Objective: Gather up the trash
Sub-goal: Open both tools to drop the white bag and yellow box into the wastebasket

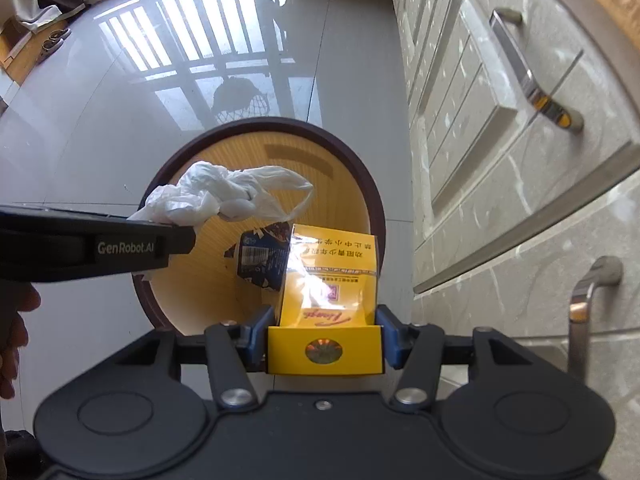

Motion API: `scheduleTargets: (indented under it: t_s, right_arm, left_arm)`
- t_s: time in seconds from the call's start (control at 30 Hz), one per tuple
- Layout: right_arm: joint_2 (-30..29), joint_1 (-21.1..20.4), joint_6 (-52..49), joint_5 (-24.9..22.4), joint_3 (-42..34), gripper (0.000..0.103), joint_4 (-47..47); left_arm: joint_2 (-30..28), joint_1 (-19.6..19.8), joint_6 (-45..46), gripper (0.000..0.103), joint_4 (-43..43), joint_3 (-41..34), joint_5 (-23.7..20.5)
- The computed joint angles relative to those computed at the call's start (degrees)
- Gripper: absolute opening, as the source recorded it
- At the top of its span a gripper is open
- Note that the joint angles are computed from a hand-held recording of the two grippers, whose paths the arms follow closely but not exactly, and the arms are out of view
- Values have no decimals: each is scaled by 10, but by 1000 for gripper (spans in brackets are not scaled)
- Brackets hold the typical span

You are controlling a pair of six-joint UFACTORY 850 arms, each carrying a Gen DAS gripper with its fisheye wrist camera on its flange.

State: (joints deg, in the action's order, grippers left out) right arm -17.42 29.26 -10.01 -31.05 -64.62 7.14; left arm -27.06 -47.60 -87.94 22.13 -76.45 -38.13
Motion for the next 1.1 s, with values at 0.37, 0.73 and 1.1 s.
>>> scheduleTargets:
  t_s: [0.37, 0.73, 1.1]
  right_arm:
    - [-26, 1, -21, 0, -17, 56, 11]
    - [-27, 0, -121, 0, -12, 81, 102]
    - [-35, 3, -66, -20, -17, 97, 32]
  left_arm:
    - [-4, 4, -17, 55, -5, 7, -15]
    - [1, 5, -26, 85, -1, 10, -38]
    - [-2, 6, 23, 100, -40, 9, -55]
